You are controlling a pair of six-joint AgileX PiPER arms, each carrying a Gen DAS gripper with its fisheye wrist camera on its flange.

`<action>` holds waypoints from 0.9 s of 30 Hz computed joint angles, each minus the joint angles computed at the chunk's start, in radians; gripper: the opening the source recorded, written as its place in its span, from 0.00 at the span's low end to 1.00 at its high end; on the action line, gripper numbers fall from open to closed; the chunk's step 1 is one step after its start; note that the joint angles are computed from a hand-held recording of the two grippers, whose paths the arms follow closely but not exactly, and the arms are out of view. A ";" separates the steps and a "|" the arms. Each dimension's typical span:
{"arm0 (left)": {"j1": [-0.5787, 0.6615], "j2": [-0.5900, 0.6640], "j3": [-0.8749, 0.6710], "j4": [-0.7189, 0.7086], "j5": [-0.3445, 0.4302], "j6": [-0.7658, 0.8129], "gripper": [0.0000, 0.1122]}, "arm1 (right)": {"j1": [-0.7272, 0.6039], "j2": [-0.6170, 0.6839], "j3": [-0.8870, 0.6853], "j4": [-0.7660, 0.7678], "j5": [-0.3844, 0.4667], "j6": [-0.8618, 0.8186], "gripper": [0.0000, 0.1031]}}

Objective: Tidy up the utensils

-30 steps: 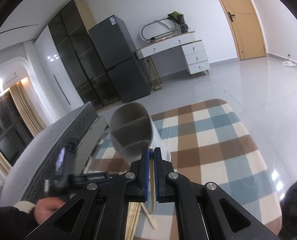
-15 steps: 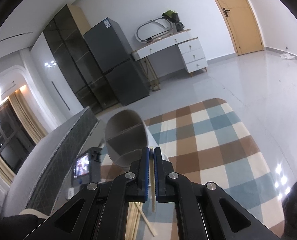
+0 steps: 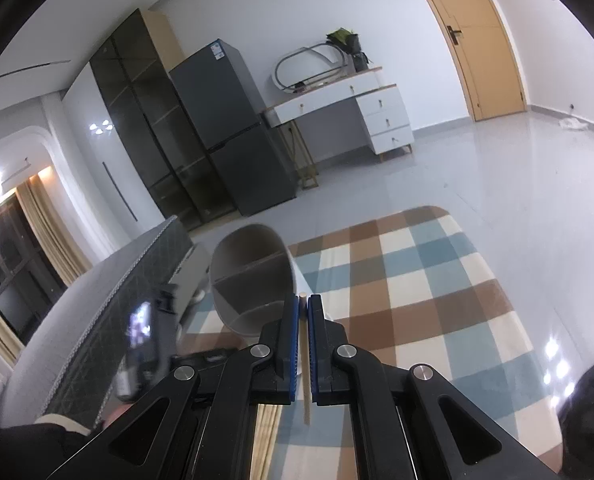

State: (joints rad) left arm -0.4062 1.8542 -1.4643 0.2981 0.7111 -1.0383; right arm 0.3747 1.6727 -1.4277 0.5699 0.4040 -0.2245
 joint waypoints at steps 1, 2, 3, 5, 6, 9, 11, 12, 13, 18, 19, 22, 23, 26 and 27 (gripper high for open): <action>-0.006 -0.039 0.031 0.014 -0.022 -0.021 0.00 | 0.004 -0.005 0.006 -0.010 -0.006 0.004 0.04; -0.007 -0.042 0.027 0.027 -0.030 -0.029 0.00 | 0.008 -0.011 0.012 -0.014 -0.012 0.003 0.04; -0.025 -0.084 0.054 0.075 -0.035 -0.071 0.00 | 0.012 -0.017 0.019 -0.013 -0.018 -0.002 0.04; -0.050 -0.132 0.089 0.143 -0.062 -0.129 0.00 | 0.023 -0.029 0.031 -0.027 -0.027 -0.001 0.04; -0.069 -0.178 0.120 0.180 -0.079 -0.157 0.00 | 0.028 -0.034 0.036 -0.036 -0.028 0.002 0.04; -0.090 -0.231 0.148 0.263 -0.102 -0.229 0.00 | 0.048 -0.048 0.047 -0.079 -0.033 0.033 0.04; -0.116 -0.272 0.162 0.326 -0.093 -0.281 0.00 | 0.062 -0.056 0.050 -0.118 -0.031 0.067 0.04; -0.123 -0.277 0.161 0.342 -0.091 -0.286 0.00 | 0.064 -0.058 0.049 -0.121 -0.028 0.070 0.04; -0.131 -0.283 0.154 0.353 -0.087 -0.276 0.00 | 0.071 -0.062 0.050 -0.136 -0.026 0.084 0.04; -0.138 -0.283 0.125 0.345 -0.081 -0.201 0.00 | 0.111 -0.078 0.041 -0.268 -0.023 0.190 0.04; -0.137 -0.282 0.110 0.325 -0.070 -0.170 0.00 | 0.114 -0.078 0.036 -0.283 -0.020 0.205 0.04; -0.142 -0.294 0.076 0.277 -0.026 -0.101 0.00 | 0.112 -0.075 0.003 -0.279 0.005 0.216 0.04; -0.141 -0.297 0.063 0.273 -0.016 -0.090 0.00 | 0.110 -0.071 -0.015 -0.276 0.016 0.213 0.04; -0.130 -0.300 -0.008 0.256 0.011 -0.030 0.00 | 0.107 -0.045 -0.108 -0.301 0.069 0.205 0.03; -0.128 -0.298 -0.025 0.259 0.014 -0.024 0.00 | 0.103 -0.027 -0.158 -0.297 0.098 0.192 0.04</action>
